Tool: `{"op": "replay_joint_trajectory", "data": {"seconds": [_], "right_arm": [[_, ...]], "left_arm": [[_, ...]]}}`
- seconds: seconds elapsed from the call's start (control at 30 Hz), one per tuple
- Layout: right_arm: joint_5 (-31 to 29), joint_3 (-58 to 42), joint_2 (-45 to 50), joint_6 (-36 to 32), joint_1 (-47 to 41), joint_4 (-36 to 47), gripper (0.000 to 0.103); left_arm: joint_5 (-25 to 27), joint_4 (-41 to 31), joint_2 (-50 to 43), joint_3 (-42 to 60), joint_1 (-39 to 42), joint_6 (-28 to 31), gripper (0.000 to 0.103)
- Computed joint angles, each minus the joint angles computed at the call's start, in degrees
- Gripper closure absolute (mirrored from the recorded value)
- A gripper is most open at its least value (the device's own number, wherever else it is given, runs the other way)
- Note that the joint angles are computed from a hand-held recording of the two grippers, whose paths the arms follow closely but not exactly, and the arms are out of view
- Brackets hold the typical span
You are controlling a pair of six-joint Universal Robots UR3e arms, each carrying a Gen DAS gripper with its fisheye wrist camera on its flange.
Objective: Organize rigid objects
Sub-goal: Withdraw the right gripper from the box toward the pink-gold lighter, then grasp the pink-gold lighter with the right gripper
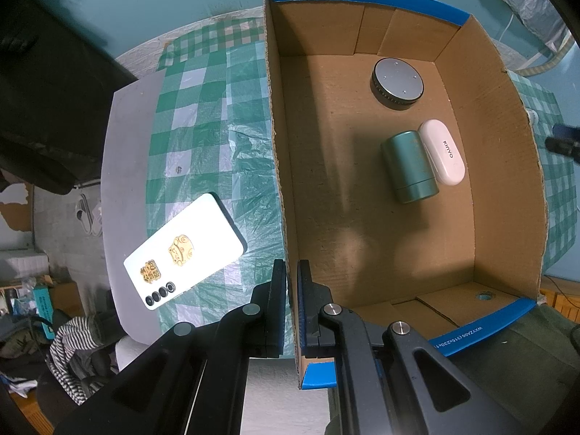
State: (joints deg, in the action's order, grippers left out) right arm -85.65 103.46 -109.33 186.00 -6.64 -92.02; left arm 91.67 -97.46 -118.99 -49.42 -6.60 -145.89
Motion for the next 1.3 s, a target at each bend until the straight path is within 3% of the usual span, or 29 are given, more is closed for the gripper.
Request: {"op": "replay_joint_trajectory", "data": {"seconds": [0.43,0.8,0.9,1.0,1.1,1.3], "right_arm": [[1.7,14.8,-6.5,-2.9,-4.0,-2.7,0.041],[1.0,21.3,-4.8,-2.0,-4.4,-7.0,0.041],[1.1,22.1,-4.2,-0.8,-4.1,-8.0,0.056],[1.0,22.1,-3.9,0.7,-3.5,-8.9,0.061],[0.8,21.4,-3.2,1.7,-2.8,-9.0,0.076],[2.5,19.2,-0.1,3.3,-3.3,-8.7,0.08]], "left_arm": [[0.1,0.1,0.2,-0.2,0.1,0.0,0.098],[0.1,0.2,0.3,-0.4,0.2,0.1,0.098],[0.1,0.3,0.3,-0.5,0.1,0.0,0.098],[0.2,0.3,0.3,-0.5,0.0,0.0,0.098],[0.2,0.4,0.3,-0.6,0.0,0.0,0.098],[0.1,0.3,0.5,-0.7,0.1,0.1,0.098]]}}
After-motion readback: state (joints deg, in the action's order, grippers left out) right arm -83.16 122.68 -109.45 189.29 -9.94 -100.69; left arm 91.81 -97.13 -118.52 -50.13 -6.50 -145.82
